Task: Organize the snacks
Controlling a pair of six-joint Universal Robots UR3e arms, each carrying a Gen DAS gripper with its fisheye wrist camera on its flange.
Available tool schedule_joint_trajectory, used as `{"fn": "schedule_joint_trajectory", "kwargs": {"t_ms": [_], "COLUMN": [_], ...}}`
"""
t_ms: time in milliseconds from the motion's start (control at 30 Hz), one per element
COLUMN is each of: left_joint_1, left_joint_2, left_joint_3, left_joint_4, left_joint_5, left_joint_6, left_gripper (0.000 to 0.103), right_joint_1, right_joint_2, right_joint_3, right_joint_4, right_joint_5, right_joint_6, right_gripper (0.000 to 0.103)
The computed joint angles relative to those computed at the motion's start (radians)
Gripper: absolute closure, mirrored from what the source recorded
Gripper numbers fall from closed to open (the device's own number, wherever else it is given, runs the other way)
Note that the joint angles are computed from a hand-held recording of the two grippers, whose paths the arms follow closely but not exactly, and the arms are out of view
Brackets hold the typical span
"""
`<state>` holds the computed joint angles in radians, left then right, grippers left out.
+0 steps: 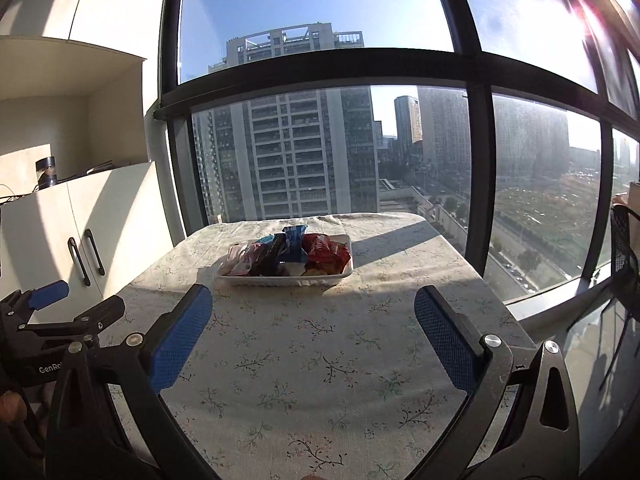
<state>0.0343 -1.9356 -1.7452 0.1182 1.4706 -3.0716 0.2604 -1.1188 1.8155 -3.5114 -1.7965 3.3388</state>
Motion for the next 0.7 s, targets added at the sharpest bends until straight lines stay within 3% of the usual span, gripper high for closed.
{"fn": "schedule_joint_trajectory", "kwargs": {"t_ms": [100, 267, 700], "left_joint_1": [-0.014, -0.009, -0.019], "left_joint_2": [0.019, 0.042, 0.03], "left_joint_3": [-0.039, -0.07, -0.09], "left_joint_4": [0.023, 0.01, 0.017], "left_joint_5": [0.02, -0.01, 0.0], "left_joint_6": [0.006, -0.031, -0.042], "left_gripper": [0.0, 0.0, 0.0], "right_joint_1": [-0.003, 0.055, 0.11], "right_joint_2": [-0.038, -0.055, -0.027], "right_joint_3": [0.051, 0.132, 0.098], "right_joint_4": [0.037, -0.033, -0.02], "right_joint_5": [0.023, -0.057, -0.119], "right_joint_6": [0.036, -0.002, -0.011], "right_gripper": [0.0, 0.0, 0.0]}}
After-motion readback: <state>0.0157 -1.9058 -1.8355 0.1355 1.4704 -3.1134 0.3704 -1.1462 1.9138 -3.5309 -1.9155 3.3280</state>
